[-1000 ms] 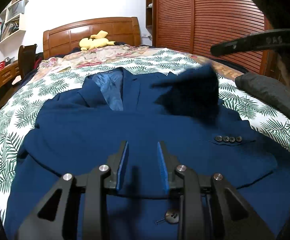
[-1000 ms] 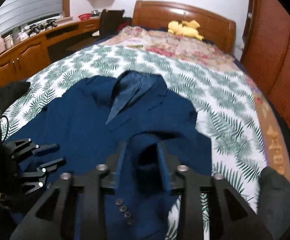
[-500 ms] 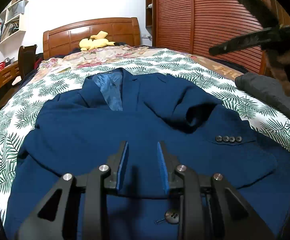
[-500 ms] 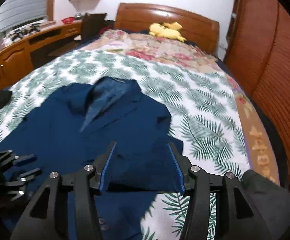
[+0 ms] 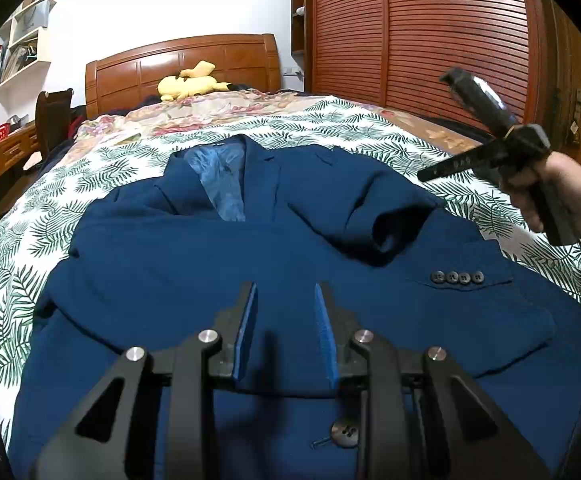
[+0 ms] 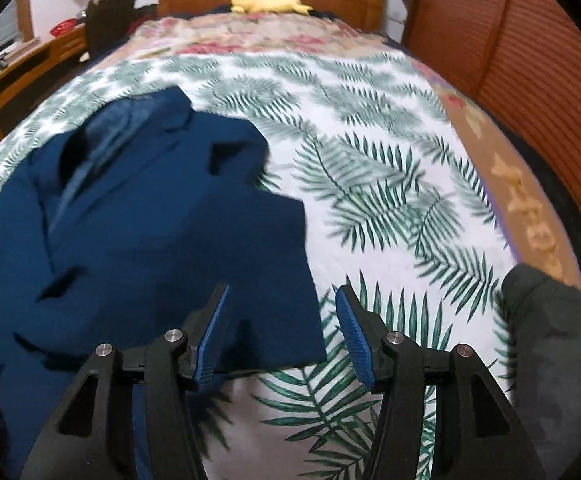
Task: Fold large clothes
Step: 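Lift the jacket side and sleeve with the right tool and fold it over the front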
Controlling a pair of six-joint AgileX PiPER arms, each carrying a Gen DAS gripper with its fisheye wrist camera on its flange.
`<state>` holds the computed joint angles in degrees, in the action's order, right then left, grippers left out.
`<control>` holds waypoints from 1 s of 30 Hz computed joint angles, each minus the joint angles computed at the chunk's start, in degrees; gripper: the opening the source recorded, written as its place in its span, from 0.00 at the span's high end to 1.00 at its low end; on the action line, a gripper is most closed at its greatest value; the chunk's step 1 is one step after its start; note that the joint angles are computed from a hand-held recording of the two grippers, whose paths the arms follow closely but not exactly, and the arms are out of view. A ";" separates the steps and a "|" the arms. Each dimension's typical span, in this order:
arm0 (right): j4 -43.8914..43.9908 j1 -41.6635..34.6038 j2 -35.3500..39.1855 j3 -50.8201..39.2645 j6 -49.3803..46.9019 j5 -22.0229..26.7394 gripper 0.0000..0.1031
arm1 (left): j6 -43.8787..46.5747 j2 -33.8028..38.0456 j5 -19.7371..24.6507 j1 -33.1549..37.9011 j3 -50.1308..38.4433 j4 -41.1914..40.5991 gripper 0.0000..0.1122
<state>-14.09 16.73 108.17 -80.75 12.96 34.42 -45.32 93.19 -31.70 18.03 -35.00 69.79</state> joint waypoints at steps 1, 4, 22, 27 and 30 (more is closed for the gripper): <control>0.11 -0.33 0.60 -0.09 -0.04 -0.10 0.47 | -0.08 -0.03 -0.02 0.05 0.01 0.10 0.76; 1.63 -1.33 2.10 0.10 -0.78 -0.35 0.47 | 0.02 -0.03 -0.04 0.02 0.03 -0.02 0.76; 6.77 -0.83 -0.30 4.68 -6.93 -3.66 0.95 | 0.45 -0.49 -0.52 0.29 0.49 -0.46 0.76; -2.20 4.38 -8.97 8.52 1.95 -4.92 0.95 | 0.51 -2.19 -1.89 2.07 1.86 0.33 0.76; -5.03 8.50 -13.18 8.28 4.52 -3.21 0.95 | -1.65 -4.96 -4.03 5.56 3.47 4.33 0.76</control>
<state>-19.12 25.23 94.99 -72.47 17.49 31.21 -46.98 88.23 -35.72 23.60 -31.54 74.11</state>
